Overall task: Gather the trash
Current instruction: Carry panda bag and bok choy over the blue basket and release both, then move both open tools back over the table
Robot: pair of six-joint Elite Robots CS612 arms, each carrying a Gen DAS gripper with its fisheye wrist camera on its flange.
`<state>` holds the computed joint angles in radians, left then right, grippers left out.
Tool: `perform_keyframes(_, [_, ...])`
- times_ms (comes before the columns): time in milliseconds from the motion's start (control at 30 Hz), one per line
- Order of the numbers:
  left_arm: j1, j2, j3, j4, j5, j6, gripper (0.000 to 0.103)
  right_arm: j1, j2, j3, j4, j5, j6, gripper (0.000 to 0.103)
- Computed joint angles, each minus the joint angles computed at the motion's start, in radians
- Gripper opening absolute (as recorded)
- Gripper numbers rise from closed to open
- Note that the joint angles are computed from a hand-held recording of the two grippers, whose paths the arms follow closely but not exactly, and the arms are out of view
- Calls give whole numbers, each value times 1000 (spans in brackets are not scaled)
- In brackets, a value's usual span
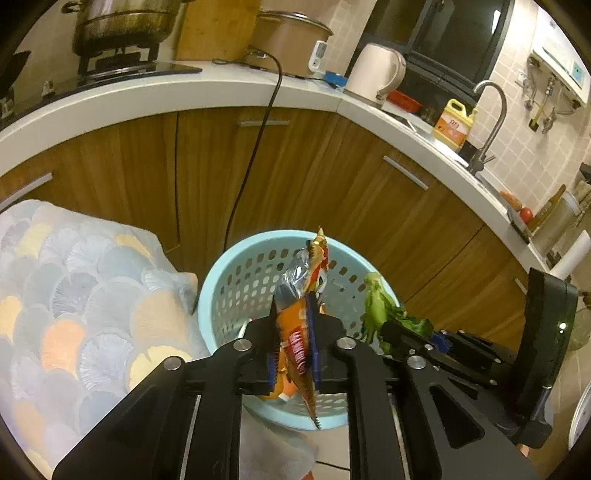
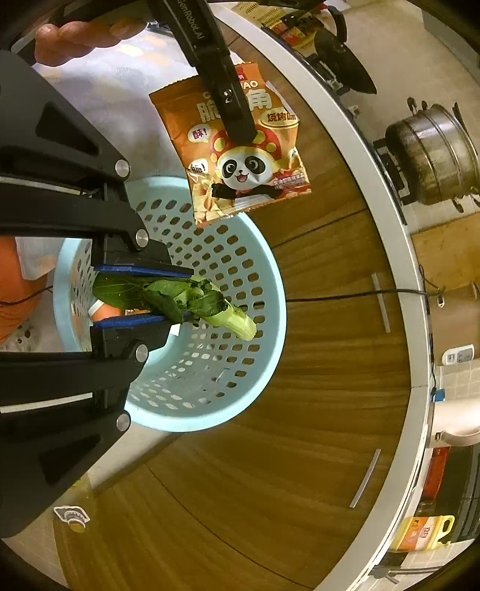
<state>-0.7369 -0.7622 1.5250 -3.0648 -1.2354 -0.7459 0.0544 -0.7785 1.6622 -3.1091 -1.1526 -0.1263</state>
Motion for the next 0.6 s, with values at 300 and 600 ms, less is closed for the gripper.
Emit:
perform_keyframes(300, [0,-2,9,22,1,-2,40,5,6,-13,36,11,2,20])
perform_keyframes(600, [-15,-46,84,-37,45,-24,45,7,-23,19,-12,40,-12,28])
